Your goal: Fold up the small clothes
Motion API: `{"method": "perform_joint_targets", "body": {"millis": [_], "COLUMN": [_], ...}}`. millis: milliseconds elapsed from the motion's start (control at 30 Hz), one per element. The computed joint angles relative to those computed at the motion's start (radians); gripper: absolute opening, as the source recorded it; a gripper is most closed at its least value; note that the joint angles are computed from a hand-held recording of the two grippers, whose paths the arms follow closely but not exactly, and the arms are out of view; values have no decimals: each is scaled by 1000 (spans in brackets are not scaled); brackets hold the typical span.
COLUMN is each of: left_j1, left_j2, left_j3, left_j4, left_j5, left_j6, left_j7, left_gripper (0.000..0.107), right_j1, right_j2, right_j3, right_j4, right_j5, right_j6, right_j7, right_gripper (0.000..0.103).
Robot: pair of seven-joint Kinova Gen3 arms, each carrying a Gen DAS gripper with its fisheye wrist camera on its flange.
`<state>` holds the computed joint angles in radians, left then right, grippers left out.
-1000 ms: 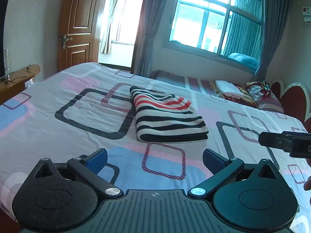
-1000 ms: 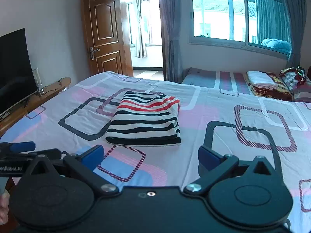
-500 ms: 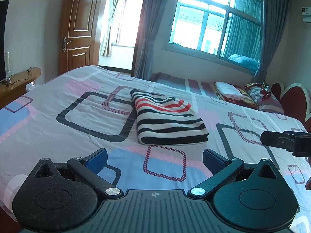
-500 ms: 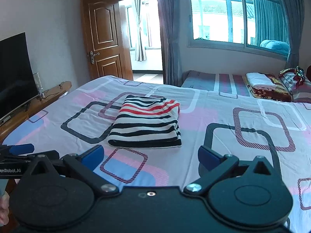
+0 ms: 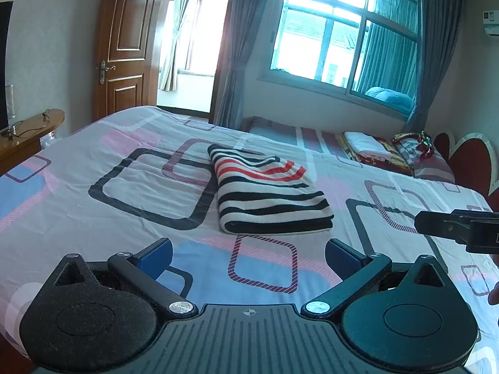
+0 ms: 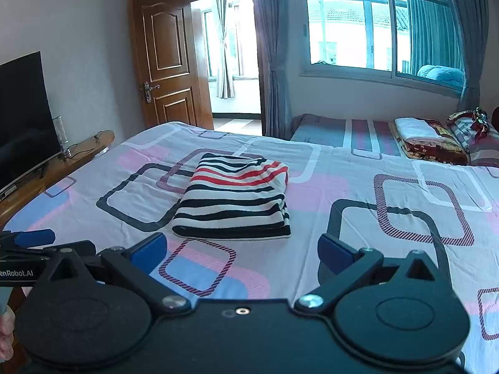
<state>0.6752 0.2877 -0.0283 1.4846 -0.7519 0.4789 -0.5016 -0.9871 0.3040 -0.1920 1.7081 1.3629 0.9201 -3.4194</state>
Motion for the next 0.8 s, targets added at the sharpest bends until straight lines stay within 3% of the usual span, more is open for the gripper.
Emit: {"method": "perform_joint_targets", "body": {"millis": [800], "left_j1": [13], "left_j2": [2], "left_j3": [-5], "left_j4": [-3], "left_j5": [-41], "left_j6": [4], "left_j7": [31], "left_gripper": [103], "right_j1": [13], "right_j2": [-13], "right_j3": [-10], "right_j4": [23], "right_j5": [24], "right_j6": [-13], "right_j7": [-20], "right_gripper": [102]}}
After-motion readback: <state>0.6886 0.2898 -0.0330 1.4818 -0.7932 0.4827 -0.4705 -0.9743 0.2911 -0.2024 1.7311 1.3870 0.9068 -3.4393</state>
